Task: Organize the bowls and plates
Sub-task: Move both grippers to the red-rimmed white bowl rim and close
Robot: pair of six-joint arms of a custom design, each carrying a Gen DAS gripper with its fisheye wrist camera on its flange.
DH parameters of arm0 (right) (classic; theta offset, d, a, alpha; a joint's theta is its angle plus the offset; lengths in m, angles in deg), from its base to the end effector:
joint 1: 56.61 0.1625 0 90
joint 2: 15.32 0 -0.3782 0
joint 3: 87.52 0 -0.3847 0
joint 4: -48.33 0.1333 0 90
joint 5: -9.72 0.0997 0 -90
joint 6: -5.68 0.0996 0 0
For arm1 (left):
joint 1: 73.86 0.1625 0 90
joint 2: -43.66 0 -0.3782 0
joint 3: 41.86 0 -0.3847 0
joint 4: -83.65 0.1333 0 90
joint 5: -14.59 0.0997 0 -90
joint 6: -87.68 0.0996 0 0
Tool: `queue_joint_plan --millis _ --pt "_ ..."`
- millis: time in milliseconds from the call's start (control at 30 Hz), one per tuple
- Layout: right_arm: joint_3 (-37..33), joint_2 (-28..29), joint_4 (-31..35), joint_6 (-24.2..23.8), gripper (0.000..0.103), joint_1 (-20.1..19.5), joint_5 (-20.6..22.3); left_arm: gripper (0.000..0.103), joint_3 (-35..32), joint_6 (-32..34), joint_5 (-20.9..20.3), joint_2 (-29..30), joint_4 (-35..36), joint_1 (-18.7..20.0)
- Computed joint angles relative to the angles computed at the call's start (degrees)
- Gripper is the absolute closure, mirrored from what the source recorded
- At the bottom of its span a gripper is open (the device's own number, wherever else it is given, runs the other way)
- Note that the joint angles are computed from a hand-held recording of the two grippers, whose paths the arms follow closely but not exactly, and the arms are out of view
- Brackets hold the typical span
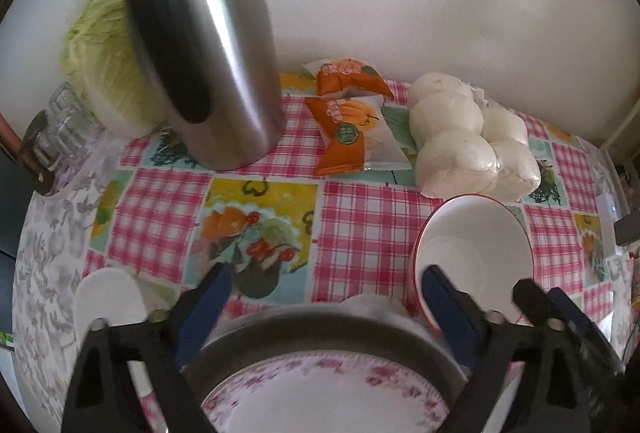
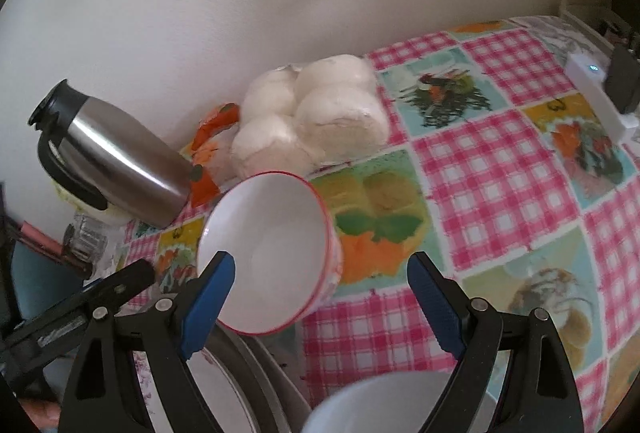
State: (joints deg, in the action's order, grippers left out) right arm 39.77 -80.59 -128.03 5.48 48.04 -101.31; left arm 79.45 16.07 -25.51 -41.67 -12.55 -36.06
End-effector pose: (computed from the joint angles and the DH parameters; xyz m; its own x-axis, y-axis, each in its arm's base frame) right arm 0.2127 -0.4280 0.1227 -0.9396 -0.0960 0.3284 -0.2337 0.8812 -0.4110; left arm -0.1851 -0.4087 0.2082 -0.6806 -0.2708 -0.6808 0.1266 0.8718 -0.4733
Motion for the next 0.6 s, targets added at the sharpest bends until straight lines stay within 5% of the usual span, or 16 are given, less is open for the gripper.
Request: queue_joint_plan --millis 200,267,467,600 --pt "-1.6 2.1 1.2 0.4 0.017 -0.3 0.3 0.019 -2.2 5.8 -0.7 4.8 -4.6 2.6" --pt "-2.2 2.5 2.7 1.6 0.031 -0.7 -0.1 0.023 -3.1 7.0 -1.2 6.4 -5.1 3.4" --pt "-2.8 3.0 5.1 2.9 0.045 -2.7 2.0 0.043 -4.4 10.5 -3.4 9.9 -9.4 5.5" --pt "-2.9 3.3 5.5 3.4 0.054 -3.5 3.9 0.069 -4.4 12.5 -6.0 11.3 -12.8 6.9"
